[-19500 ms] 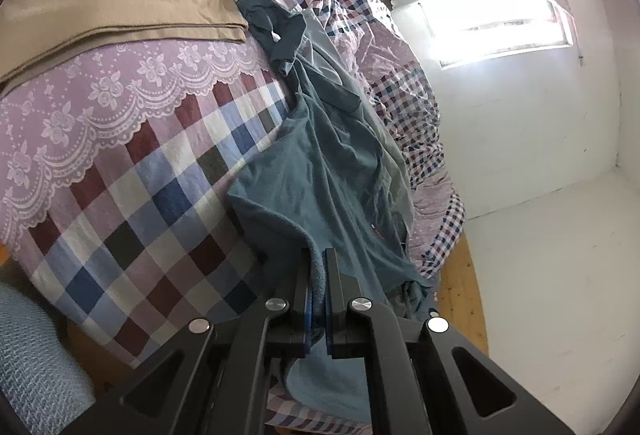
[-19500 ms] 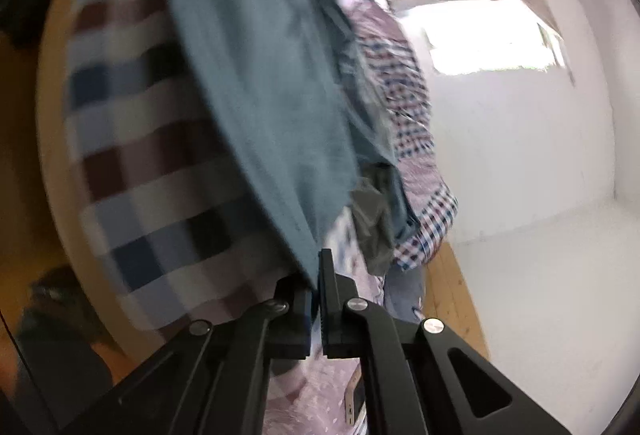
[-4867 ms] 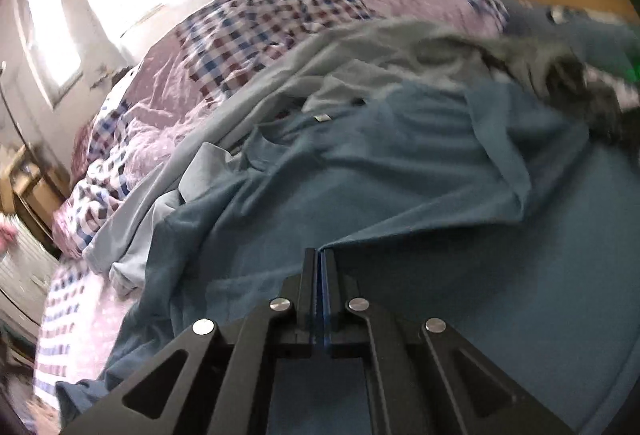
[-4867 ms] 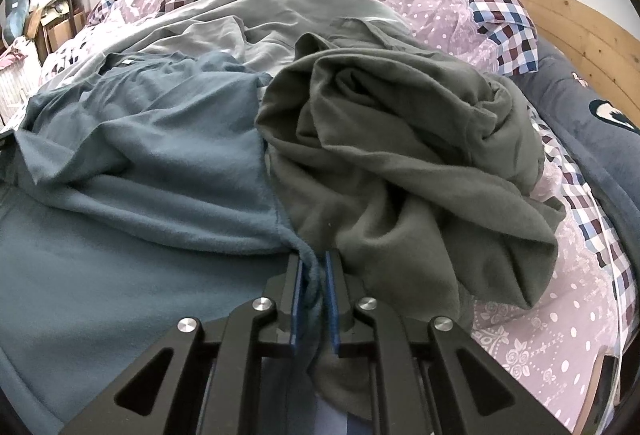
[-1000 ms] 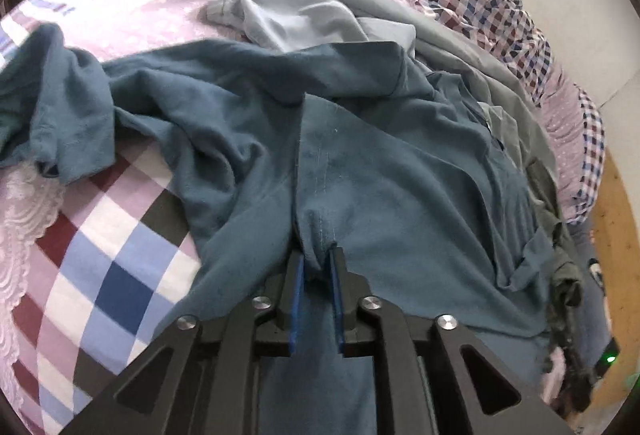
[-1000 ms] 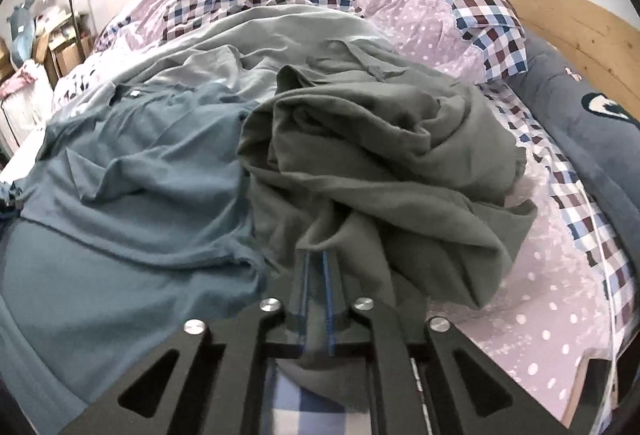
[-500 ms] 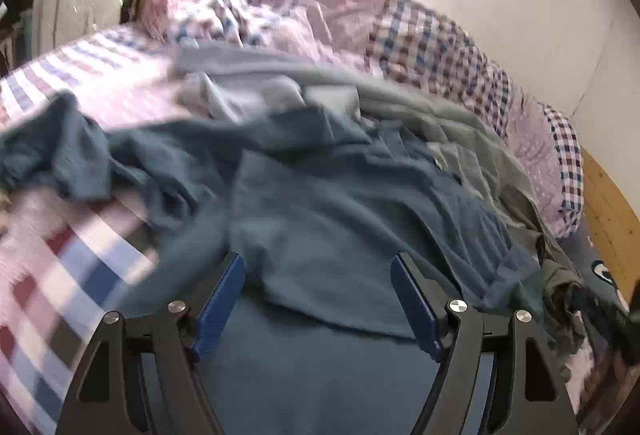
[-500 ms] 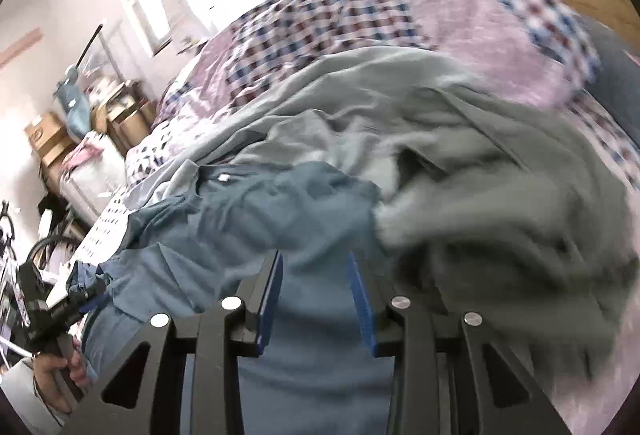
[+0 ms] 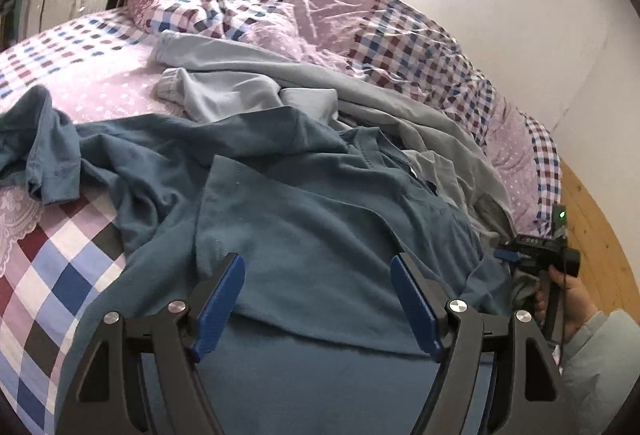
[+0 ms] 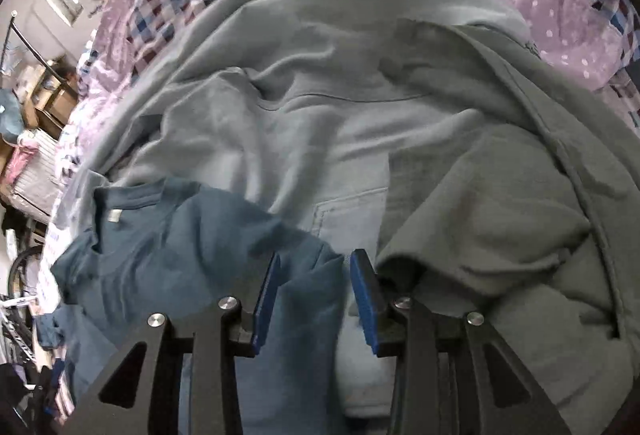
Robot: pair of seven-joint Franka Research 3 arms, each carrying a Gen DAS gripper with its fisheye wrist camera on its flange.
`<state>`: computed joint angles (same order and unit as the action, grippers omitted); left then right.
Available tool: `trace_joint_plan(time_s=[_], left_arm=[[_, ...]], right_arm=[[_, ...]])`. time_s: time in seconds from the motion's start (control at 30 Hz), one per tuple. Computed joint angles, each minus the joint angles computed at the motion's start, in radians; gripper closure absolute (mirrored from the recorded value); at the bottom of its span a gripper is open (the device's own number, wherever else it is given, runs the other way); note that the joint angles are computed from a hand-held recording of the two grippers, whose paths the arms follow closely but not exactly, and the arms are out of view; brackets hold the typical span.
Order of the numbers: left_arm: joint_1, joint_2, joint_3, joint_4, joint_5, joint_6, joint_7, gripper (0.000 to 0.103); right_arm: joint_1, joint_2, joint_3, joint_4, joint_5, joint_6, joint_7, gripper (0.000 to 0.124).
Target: Fold clothes
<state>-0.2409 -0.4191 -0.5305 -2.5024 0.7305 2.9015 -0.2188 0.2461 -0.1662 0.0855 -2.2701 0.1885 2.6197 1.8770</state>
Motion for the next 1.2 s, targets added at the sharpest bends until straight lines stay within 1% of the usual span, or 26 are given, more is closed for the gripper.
trace_joint_plan(time_s=[0.13, 0.23, 0.27, 0.33, 0.37, 0.43, 0.5, 0.6, 0.63, 0.7, 0.8, 0.93, 0.97, 1.0, 1.03, 1.1, 1.2], left_arm=[[-0.006, 0.003, 0.006, -0.004, -0.008, 0.000, 0.003, 0.024], [-0.012, 0.009, 0.009, -0.001, -0.013, -0.004, 0.007, 0.024], [-0.017, 0.013, 0.012, 0.000, -0.019, -0.005, 0.012, 0.024], [-0.021, 0.013, 0.017, -0.002, -0.025, -0.007, 0.013, 0.024], [-0.023, 0.013, 0.020, -0.003, -0.028, -0.008, 0.014, 0.024], [-0.023, 0.008, 0.022, -0.008, -0.031, -0.004, 0.012, 0.024], [-0.022, 0.002, 0.024, -0.012, -0.035, -0.002, 0.012, 0.024], [-0.021, -0.001, 0.027, -0.017, -0.041, 0.003, 0.018, 0.024], [-0.023, -0.001, 0.029, -0.017, -0.045, 0.003, 0.023, 0.024], [-0.025, 0.000, 0.033, -0.018, -0.053, 0.002, 0.033, 0.024], [-0.028, 0.006, 0.034, -0.014, -0.061, -0.001, 0.048, 0.024], [-0.045, 0.021, 0.045, -0.004, -0.078, -0.015, 0.083, 0.024], [-0.053, 0.027, 0.051, -0.001, -0.086, -0.021, 0.097, 0.024], [-0.061, 0.032, 0.057, 0.001, -0.093, -0.026, 0.110, 0.024], [-0.066, 0.036, 0.061, 0.003, -0.100, -0.028, 0.119, 0.024], [-0.071, 0.042, 0.065, 0.004, -0.109, -0.028, 0.129, 0.024], [-0.072, 0.044, 0.066, 0.005, -0.114, -0.025, 0.133, 0.024]], right_arm=[[-0.012, 0.043, 0.010, 0.044, -0.082, -0.066, 0.055, 0.085], [-0.004, 0.072, 0.011, 0.082, -0.117, -0.113, 0.073, 0.085], [0.001, 0.079, 0.012, 0.092, -0.130, -0.127, 0.075, 0.087], [0.010, 0.088, 0.014, 0.104, -0.159, -0.149, 0.082, 0.105], [0.012, 0.086, 0.014, 0.105, -0.178, -0.154, 0.092, 0.117], [0.012, 0.071, 0.018, 0.102, -0.244, -0.156, 0.141, 0.120], [0.003, 0.045, 0.021, 0.088, -0.301, -0.136, 0.199, 0.121], [-0.028, -0.001, 0.037, 0.071, -0.428, -0.113, 0.323, 0.122], [-0.041, -0.017, 0.041, 0.068, -0.461, -0.111, 0.356, 0.122], [-0.059, -0.032, 0.042, 0.074, -0.488, -0.126, 0.385, 0.122], [-0.066, 0.004, 0.049, 0.112, -0.519, -0.155, 0.411, 0.122], [-0.058, 0.046, 0.031, 0.114, -0.522, -0.176, 0.416, 0.120], [-0.057, 0.051, 0.025, 0.113, -0.521, -0.183, 0.421, 0.118], [-0.055, 0.044, 0.017, 0.099, -0.507, -0.165, 0.427, 0.110], [-0.056, 0.030, 0.011, 0.083, -0.494, -0.145, 0.439, 0.107], [-0.061, -0.003, 0.009, 0.054, -0.481, -0.115, 0.460, 0.091], [-0.059, -0.044, 0.007, 0.033, -0.419, -0.085, 0.417, 0.089]])
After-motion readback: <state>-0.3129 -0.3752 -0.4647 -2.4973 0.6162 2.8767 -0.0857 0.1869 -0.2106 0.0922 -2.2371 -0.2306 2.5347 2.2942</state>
